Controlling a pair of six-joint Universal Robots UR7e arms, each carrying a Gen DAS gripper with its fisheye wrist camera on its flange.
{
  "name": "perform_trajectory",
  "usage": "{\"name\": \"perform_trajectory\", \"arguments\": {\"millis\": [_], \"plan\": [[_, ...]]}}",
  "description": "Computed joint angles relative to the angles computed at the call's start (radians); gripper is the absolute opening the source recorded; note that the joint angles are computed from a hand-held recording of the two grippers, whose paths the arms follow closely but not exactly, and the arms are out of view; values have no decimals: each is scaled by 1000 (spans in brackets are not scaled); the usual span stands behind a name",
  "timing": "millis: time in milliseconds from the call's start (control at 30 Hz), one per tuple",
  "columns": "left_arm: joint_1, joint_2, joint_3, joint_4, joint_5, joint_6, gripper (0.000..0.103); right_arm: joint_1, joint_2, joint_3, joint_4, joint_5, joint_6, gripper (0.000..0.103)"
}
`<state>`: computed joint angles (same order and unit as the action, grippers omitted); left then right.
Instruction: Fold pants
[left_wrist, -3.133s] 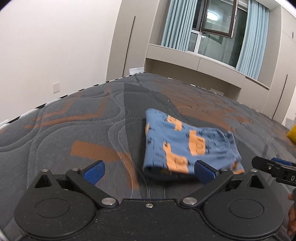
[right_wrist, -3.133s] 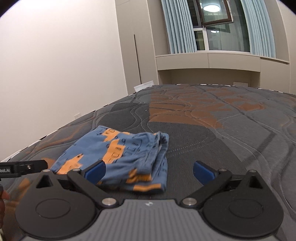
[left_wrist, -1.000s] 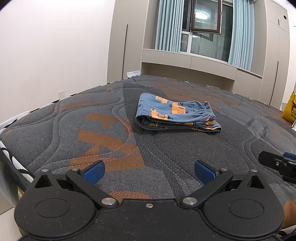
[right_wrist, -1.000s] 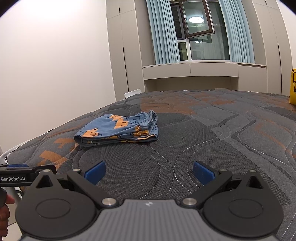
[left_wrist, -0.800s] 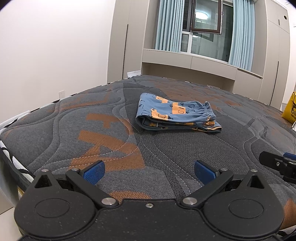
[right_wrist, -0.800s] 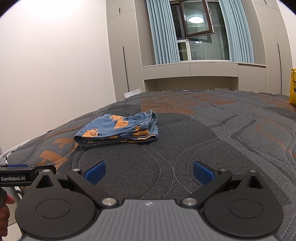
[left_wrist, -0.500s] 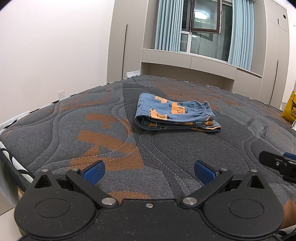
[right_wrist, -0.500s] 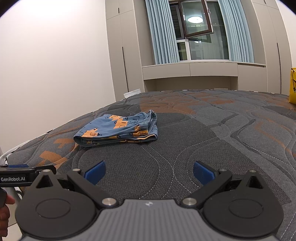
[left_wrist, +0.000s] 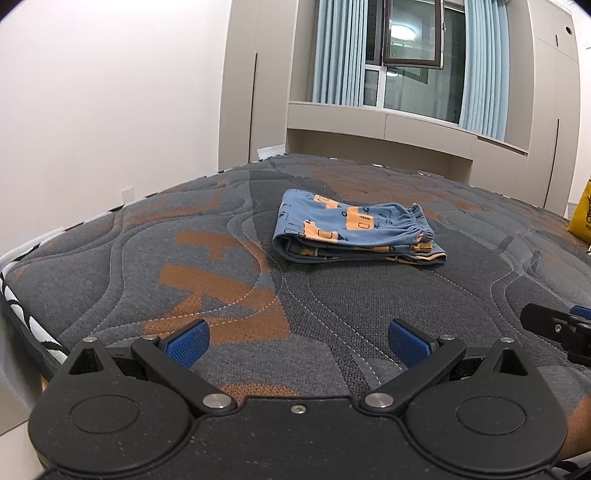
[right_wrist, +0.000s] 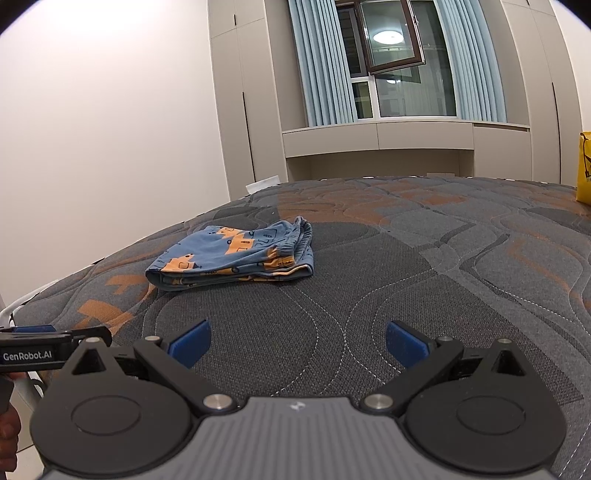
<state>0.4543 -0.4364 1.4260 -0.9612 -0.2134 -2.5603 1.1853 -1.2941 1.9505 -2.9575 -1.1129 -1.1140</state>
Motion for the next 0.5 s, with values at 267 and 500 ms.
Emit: {"name": "perform_trajectory", "arguments": {"millis": [267, 500], "plan": [[-2, -10, 18, -24, 14, 13, 102, 0, 2, -1, -2, -1, 4, 103], [-1, -8, 16, -19, 18, 18, 102, -1, 2, -1, 0, -2, 3, 103]]}}
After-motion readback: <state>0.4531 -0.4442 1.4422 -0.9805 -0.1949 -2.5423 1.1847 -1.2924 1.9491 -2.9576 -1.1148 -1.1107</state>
